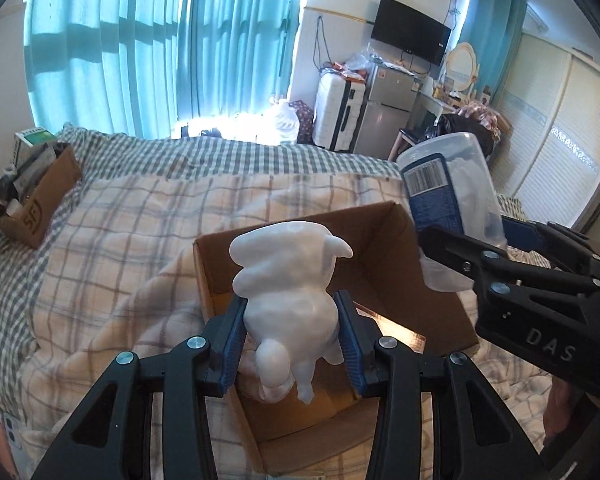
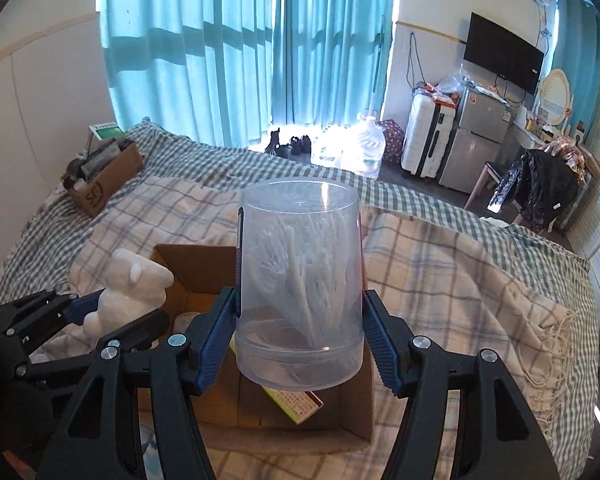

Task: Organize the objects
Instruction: 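Grasp plush toy with left gripper while right grasps swab jar, place both in box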

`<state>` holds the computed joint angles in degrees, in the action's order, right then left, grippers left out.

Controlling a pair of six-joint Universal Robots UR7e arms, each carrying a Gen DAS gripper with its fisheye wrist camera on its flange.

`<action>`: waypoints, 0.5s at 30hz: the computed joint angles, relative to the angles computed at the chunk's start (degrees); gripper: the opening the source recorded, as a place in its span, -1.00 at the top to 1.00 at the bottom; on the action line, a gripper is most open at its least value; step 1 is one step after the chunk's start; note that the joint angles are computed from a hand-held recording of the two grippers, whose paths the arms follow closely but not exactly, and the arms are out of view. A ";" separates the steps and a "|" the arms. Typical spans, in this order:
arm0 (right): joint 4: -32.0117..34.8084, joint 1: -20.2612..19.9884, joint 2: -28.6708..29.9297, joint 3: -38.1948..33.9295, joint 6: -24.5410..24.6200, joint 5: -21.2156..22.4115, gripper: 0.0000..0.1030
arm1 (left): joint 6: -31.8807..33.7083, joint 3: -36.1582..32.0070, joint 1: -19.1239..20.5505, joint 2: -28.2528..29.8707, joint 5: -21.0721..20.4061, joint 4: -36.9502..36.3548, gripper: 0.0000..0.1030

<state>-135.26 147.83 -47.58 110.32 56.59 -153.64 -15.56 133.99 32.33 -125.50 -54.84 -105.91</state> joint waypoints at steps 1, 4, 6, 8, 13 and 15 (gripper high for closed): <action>-1.20 -0.57 0.32 0.36 -0.91 0.22 -0.20 | 0.75 0.53 0.39 0.20 -0.03 -0.93 0.15; -5.21 -1.93 1.03 2.00 -1.78 0.63 -0.20 | 2.07 1.66 1.94 1.26 -1.07 -3.62 0.15; -9.43 -2.69 1.15 3.50 -3.11 1.13 -0.20 | 1.49 1.95 3.15 2.61 -2.00 -5.09 0.15; -11.91 -3.29 1.06 4.75 -3.73 1.54 -0.20 | 1.94 2.50 3.80 3.51 -2.83 -6.65 0.15; -20.82 -4.36 0.65 8.50 -6.48 2.25 -0.20 | 0.59 4.17 4.31 4.89 -2.58 -7.86 0.15; -22.96 -4.83 0.63 9.28 -7.44 2.83 -0.20 | -0.36 4.64 3.89 4.67 -2.43 -7.40 0.13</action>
<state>-158.22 143.00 -46.95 119.60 49.15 -150.81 -15.92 138.63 36.22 -120.83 -57.26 -113.31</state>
